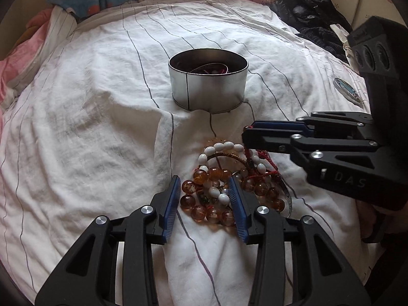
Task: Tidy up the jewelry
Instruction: 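Grasp the red string bracelet with green bead using the right gripper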
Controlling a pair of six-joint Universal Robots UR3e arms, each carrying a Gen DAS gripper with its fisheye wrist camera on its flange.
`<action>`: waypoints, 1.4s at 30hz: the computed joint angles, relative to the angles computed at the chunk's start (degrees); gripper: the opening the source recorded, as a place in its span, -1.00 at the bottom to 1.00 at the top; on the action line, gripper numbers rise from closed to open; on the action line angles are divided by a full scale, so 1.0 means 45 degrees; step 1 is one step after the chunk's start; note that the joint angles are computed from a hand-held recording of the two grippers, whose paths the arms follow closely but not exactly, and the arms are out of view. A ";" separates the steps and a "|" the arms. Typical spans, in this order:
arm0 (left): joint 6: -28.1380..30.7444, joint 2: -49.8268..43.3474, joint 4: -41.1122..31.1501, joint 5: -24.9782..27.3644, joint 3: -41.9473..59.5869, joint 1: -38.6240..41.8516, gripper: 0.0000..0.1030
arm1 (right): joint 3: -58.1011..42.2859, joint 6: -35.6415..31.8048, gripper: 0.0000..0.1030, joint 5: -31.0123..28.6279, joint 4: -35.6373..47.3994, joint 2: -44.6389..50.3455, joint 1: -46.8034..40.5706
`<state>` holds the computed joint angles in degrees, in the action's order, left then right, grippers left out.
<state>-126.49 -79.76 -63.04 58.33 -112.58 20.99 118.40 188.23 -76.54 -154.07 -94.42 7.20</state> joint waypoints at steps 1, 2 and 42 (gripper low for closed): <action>-0.0006 0.0000 -0.0033 -0.0019 0.0006 0.0023 -0.28 | 0.0275 0.0094 -0.71 0.0030 -0.0019 -0.0423 -0.0086; -0.0005 0.0022 -0.0072 -0.0038 0.0003 0.0050 -0.28 | 0.0590 0.0161 -0.71 0.0075 0.0030 -0.0930 -0.0215; 0.0946 0.1053 -0.0057 0.0385 -0.0644 0.0342 -0.80 | 0.2880 0.0251 -0.75 -0.1378 0.1494 -0.4166 -0.0382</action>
